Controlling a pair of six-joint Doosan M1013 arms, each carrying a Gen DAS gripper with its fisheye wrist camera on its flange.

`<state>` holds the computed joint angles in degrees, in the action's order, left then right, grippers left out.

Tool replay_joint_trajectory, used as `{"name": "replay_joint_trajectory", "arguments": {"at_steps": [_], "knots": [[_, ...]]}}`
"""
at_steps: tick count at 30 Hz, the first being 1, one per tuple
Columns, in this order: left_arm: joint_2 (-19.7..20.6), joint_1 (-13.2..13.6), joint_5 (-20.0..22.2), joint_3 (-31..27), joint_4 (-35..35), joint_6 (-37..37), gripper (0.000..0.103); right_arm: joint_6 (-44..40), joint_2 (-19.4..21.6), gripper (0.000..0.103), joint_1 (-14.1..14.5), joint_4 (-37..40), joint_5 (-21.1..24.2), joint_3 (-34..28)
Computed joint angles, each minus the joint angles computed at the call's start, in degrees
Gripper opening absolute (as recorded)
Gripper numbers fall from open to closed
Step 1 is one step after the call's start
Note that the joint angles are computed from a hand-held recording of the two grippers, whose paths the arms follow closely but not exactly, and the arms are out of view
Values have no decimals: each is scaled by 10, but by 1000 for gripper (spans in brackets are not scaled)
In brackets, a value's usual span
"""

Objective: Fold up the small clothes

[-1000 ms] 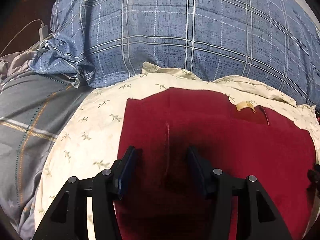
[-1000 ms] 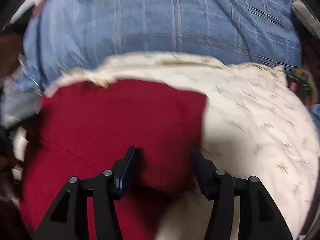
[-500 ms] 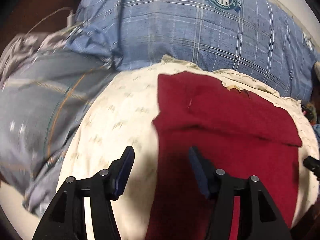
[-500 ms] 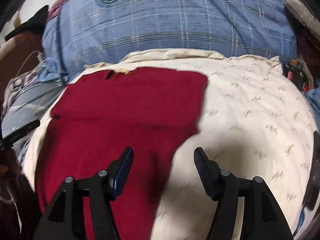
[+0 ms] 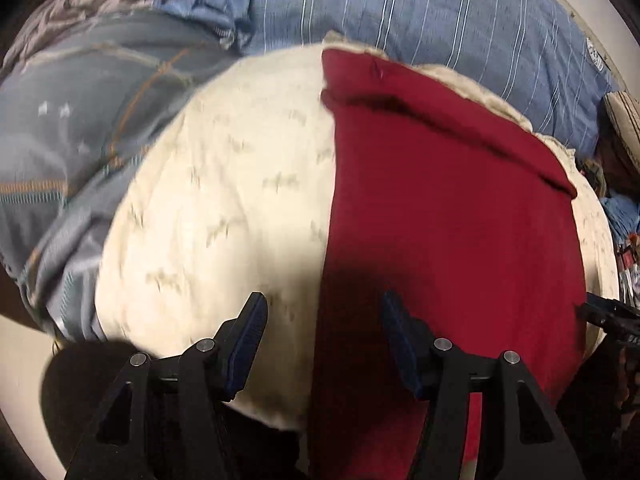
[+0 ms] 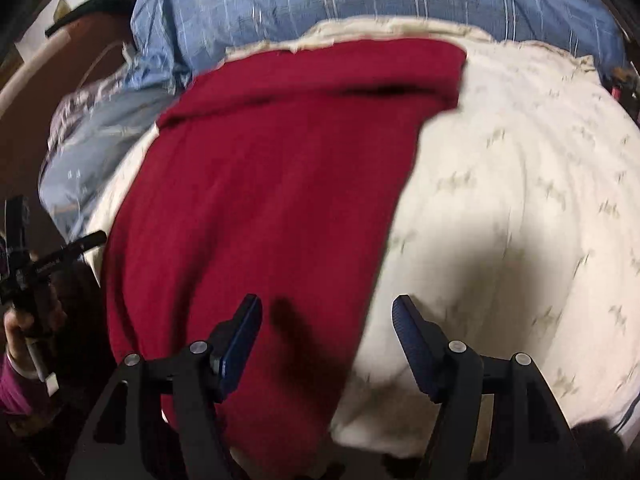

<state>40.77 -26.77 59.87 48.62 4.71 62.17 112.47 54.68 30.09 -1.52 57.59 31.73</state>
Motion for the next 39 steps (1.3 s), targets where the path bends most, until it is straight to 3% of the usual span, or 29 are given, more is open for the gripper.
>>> {"name": "replay_joint_trajectory", "arguments": {"at_steps": [4,7,17,23,27,28,29,30,31,32,33,34,39], "knots": [[-11,0,-7,16,6,-15,58,22,-14,69,9,-48,0,24],[-16,1,-1,23,-2,-9,59,-32,-35,69,-1,37,-19,57],[-20,1,53,35,-51,39,58,-141,-38,69,-19,234,45,98],[-7,-1,91,23,-53,44,58,-163,-32,69,-19,277,52,104],[2,1,86,16,-87,58,58,-159,-16,67,-15,274,74,85],[6,0,89,13,-85,56,57,-158,-16,59,-14,276,73,87],[8,0,90,11,-87,56,57,-161,-14,41,-14,277,76,85],[8,1,88,11,-91,57,55,-168,-13,31,-13,280,81,84],[8,1,84,13,-96,58,48,-175,-14,20,-13,283,76,87],[7,2,79,16,-105,65,38,-180,-17,16,-12,285,70,91],[7,4,78,18,-113,73,17,-185,-21,14,-12,286,62,95],[8,3,81,16,-110,81,11,-191,-27,9,-12,288,48,104],[-10,3,48,34,-134,100,5,-237,-66,7,-16,333,-42,157]]}}
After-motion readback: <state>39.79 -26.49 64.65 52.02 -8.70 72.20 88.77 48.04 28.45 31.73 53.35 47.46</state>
